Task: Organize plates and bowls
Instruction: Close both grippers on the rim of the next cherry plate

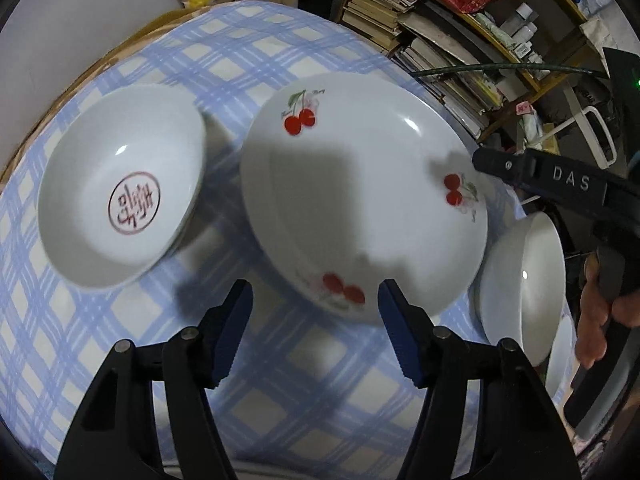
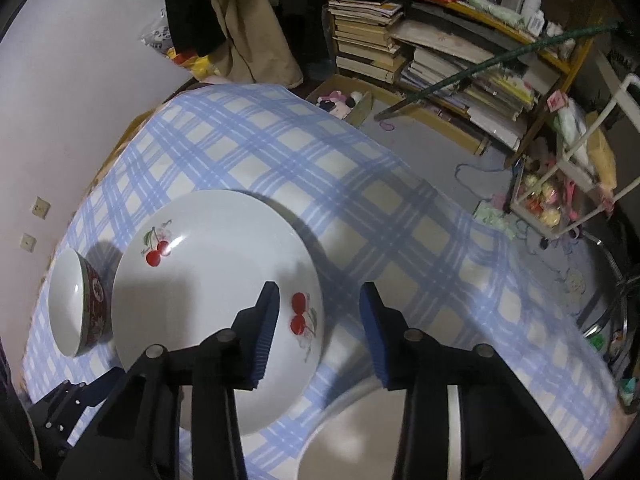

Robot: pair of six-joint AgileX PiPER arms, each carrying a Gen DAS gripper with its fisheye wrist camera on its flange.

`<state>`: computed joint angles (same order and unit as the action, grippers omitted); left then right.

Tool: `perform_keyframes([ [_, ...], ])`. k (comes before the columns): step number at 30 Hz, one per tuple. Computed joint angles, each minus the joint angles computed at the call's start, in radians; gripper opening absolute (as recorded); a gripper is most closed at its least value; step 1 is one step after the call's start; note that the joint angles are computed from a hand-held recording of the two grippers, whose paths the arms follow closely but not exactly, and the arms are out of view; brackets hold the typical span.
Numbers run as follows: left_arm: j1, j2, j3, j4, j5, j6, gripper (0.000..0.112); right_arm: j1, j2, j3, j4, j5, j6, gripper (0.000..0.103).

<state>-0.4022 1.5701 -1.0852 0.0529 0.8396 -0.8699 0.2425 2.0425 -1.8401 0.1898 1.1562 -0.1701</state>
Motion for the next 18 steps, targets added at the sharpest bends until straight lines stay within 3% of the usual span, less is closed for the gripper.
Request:
perform_keyframes([
  [4,0.036,0.051,-0.038,-0.048,0.013,0.054,0.050,0.010,0.027,0.001,-0.013,0.001,0.035,0.030],
  [10,0.085,0.045,-0.019,-0.106,-0.013,0.081,0.048,0.015,0.038,0.005,-0.037,-0.015,0.062,0.023],
  [18,0.123,0.052,-0.003,-0.149,-0.041,0.142,0.047,0.010,0.045,-0.006,-0.032,-0.010,0.062,0.023],
])
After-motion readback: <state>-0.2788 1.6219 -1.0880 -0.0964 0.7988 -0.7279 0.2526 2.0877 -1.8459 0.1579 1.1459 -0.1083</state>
